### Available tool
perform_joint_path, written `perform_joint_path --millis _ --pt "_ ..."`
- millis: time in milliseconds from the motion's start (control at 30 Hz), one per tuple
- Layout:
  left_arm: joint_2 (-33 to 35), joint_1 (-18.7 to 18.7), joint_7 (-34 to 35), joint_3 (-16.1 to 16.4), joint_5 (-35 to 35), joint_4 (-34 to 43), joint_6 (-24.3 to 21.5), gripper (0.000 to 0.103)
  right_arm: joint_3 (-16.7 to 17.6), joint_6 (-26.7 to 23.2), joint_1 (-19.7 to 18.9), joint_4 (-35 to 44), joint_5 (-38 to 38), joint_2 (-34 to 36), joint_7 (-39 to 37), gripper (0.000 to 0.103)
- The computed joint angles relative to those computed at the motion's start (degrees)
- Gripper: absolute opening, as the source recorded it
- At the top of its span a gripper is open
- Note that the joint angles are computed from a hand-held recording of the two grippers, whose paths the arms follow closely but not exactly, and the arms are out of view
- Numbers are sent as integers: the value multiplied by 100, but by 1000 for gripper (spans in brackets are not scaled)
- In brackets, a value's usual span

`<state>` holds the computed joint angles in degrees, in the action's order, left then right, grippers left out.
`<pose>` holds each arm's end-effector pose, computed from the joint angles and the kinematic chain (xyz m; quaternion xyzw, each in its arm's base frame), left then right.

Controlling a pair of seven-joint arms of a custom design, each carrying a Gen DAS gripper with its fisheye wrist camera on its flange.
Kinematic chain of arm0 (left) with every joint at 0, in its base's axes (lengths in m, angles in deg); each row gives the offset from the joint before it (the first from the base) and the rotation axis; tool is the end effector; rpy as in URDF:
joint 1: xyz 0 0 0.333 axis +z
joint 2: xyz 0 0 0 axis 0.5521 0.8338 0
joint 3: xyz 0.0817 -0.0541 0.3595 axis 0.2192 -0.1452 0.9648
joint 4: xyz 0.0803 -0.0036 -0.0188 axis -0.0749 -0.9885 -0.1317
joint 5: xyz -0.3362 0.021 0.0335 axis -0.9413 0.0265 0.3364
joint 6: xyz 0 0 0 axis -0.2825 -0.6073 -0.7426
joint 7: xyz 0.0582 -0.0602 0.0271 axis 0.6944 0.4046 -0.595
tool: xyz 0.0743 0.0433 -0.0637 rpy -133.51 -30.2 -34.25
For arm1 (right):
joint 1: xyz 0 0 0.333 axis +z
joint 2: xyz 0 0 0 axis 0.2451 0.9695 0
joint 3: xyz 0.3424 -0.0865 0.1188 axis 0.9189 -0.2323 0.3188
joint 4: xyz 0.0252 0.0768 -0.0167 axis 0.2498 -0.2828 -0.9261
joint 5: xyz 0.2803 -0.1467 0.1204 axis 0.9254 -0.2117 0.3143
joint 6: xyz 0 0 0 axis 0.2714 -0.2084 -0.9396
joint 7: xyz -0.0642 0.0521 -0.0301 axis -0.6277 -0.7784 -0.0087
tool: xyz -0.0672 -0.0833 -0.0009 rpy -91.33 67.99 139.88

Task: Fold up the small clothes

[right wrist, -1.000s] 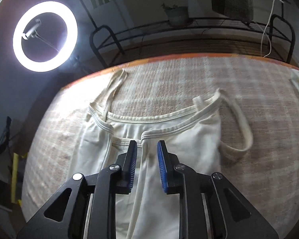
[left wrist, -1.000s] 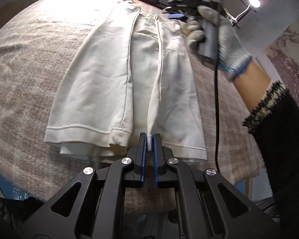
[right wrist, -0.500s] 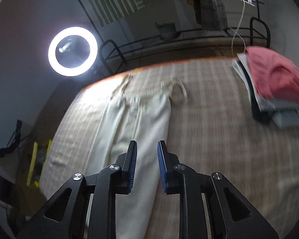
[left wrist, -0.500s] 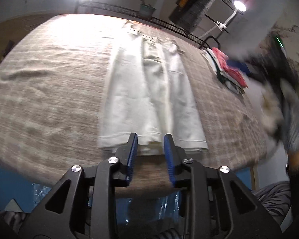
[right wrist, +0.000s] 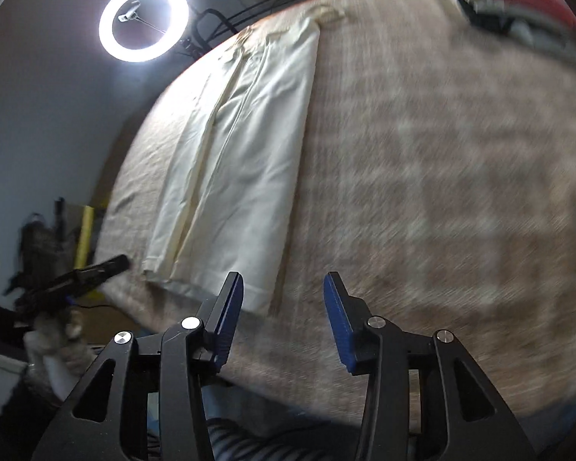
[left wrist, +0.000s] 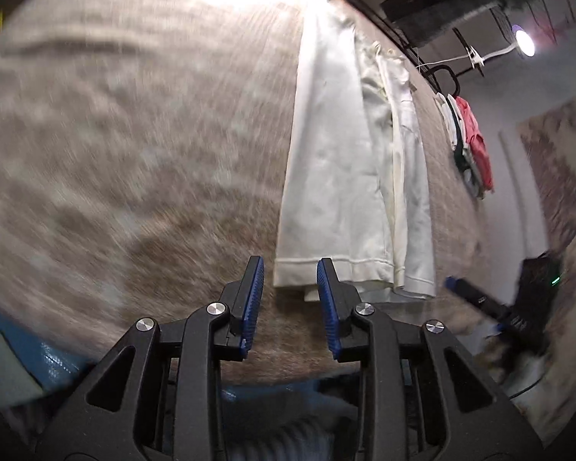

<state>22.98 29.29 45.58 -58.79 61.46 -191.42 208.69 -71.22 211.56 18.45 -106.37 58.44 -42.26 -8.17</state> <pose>0.5879 -0.3303 0.3460 0.7835 -0.5348 0.3047 0.0848 0.6301 0.0974 0.3404 -0.7063 0.6132 0.0914 0.3417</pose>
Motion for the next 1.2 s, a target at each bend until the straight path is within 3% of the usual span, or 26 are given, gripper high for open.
perform_joint_path --millis 200,333,367,400,433,467,500,533,567,700,867,1067,1133,1200 --pt "226 15 234 -153 0 281 -125 28 99 -354 -125 91 242 219 -192 42" --pt "189 -272 258 138 53 450 -302 28 149 -520 -200 181 512 302 -370 42" --pt "178 -341 280 209 74 480 -353 22 164 -526 -202 177 582 310 -441 42" --pt "173 -426 302 289 96 540 -439 11 158 -537 -173 230 578 328 -433 37" --pt "195 -467 354 312 98 609 -526 8 137 -544 -143 242 529 327 -424 34" --pt "195 -518 375 356 92 635 -556 7 107 -490 -92 250 468 323 -401 25" --pt "174 -595 366 440 101 642 -560 6 103 -443 -62 261 452 332 -409 9" --pt "151 -650 378 499 119 646 -565 6 113 -634 -105 331 384 386 -344 4" --pt "126 -722 378 577 149 659 -567 5 129 -790 -127 401 354 452 -246 4" --pt "-62 -857 282 777 237 491 -327 5 140 -629 -67 341 419 416 -289 2" --pt "-134 -838 189 779 328 364 -204 5 222 -746 -219 217 898 224 -655 2" --pt "-117 -725 132 702 267 256 -158 5 88 -664 -26 191 601 235 -593 6" --pt "-117 -546 105 552 195 157 -60 14 75 -589 16 164 537 220 -583 7" --pt "-68 -355 52 385 116 52 144 43 107 -628 -41 141 619 212 -637 17"
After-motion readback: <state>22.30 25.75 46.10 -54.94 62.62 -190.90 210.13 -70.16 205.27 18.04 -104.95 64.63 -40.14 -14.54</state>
